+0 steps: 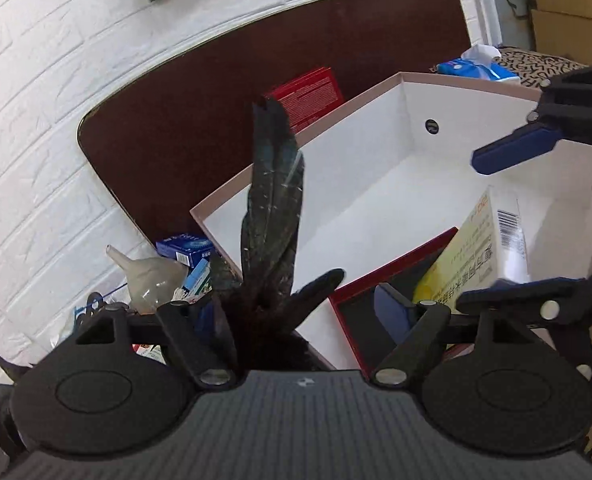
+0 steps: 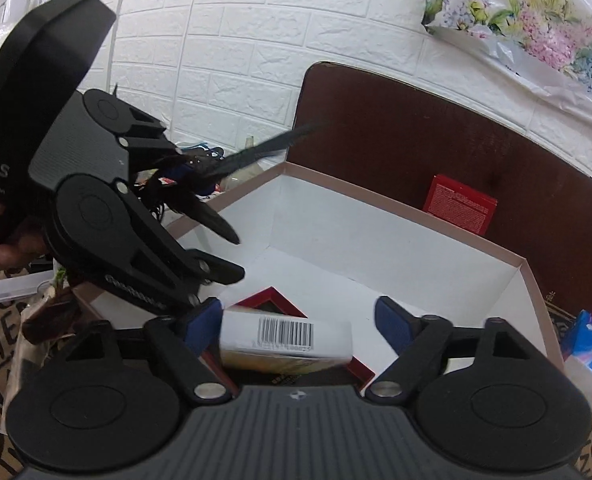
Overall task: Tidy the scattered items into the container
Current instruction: 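Move the right tool back from the white box to the table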
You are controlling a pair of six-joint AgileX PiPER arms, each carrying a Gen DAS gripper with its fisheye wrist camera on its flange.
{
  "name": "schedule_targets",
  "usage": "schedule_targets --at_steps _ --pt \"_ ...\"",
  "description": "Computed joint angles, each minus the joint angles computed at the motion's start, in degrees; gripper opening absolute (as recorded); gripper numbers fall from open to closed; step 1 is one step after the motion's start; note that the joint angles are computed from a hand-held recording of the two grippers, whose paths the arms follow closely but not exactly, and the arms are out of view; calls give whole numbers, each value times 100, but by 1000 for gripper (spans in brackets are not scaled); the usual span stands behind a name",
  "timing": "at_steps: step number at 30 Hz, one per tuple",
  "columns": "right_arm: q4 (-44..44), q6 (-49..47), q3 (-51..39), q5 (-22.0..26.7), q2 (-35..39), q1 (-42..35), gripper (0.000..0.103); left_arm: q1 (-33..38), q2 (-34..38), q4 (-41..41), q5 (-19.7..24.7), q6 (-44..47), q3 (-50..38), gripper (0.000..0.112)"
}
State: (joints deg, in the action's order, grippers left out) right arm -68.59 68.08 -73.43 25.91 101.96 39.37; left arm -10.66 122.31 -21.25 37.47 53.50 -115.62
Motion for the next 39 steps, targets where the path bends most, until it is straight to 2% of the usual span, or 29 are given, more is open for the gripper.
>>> schedule_targets --at_steps 5,9,11,14,17,19,22,25,29,31,34,39 --pt "-681 863 214 189 -194 272 79 344 -388 -614 8 646 527 78" --pt "-734 967 144 438 -186 536 79 583 -981 -1032 -370 1229 1429 79" --pt "-736 1024 53 643 -128 708 79 697 -1226 -1146 -387 1223 1674 84" --pt "-529 1024 -233 1250 38 1067 79 969 -1587 -1555 -422 1328 2091 87" --pt "-348 1151 -532 1712 224 1407 79 960 -2027 -1585 -1136 1321 2770 89" --pt "-287 1210 -825 2135 432 1662 81 1060 -2180 -1844 -1358 1525 3037 89" --pt "-229 1594 -1178 2506 673 1960 82 1112 -2298 -1392 -1520 707 3203 89" --pt "-107 1996 -1735 2948 1039 2284 86 1208 -2540 -683 -1963 -310 3629 91" --pt "140 1707 -2713 3593 1734 2654 89 1456 -2631 340 -2115 -1601 3946 96" --pt "158 1584 -2935 3672 1930 2792 89 1645 -2585 681 -2061 -1943 4048 96" --pt "108 1685 -2894 3628 1993 2950 88 1866 -2418 992 -1693 -2271 4014 96" --pt "331 1725 -2549 3191 2048 2997 81 1919 -2313 1419 -1298 -2845 4077 96"
